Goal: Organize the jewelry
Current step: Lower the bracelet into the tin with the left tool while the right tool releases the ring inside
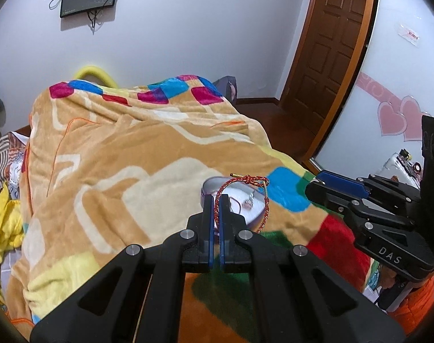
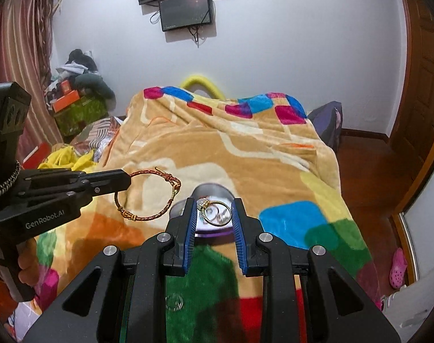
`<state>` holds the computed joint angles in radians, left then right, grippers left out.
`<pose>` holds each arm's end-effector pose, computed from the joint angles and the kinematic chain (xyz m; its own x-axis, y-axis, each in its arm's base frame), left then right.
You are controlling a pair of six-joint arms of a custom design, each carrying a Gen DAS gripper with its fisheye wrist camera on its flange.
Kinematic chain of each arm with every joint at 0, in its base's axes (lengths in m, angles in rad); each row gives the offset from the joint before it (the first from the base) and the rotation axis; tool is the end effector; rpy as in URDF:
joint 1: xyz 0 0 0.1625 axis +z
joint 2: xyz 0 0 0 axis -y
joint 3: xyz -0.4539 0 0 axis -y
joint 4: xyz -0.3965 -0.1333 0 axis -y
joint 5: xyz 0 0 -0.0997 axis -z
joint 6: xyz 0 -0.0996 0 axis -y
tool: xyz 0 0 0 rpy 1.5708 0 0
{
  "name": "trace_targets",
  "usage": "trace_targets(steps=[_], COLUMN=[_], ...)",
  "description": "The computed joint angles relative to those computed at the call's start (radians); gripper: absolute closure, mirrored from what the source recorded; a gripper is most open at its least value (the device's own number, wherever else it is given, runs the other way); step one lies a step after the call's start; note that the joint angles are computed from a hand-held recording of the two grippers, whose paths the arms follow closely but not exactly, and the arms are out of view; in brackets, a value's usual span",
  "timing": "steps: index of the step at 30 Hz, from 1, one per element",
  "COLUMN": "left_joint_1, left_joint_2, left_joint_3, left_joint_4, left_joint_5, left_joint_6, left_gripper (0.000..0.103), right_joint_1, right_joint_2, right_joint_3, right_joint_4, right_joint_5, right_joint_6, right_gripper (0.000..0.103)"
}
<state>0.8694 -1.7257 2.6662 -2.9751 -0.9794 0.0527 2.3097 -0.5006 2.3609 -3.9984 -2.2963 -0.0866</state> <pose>-0.0428 -0.3433 0.2613 -0.7636 0.3807 -0.5215 0.6182 0.6641 -0.4205 0.3252 -0.2572 -0.0089 -0.7411 -0.2933 0.6040 -0.6345 0.6003 -0.4869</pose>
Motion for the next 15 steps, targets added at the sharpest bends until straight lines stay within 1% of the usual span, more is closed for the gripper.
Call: trace_targets(steps=[8,15], left_joint_1=[0.064,0.125], left_joint_2=[0.133,0.23], left_joint_3=[-0.035,-0.07], left_joint_4=[-0.108,-0.14], left_joint_5=[-0.011,-0.042], left_joint_6=[0.06,0.095], left_gripper=[0.102,0.102], right_joint_1=[-0.032,-0.074], right_joint_2=[0.012,0.025], right_joint_3=[-0.025,-0.047], right_joint_4=[-0.015,0.018], right_joint_5=[0.035,0.071], right_joint_6=[-0.031,-0.05], right_gripper=[0.081,0.081])
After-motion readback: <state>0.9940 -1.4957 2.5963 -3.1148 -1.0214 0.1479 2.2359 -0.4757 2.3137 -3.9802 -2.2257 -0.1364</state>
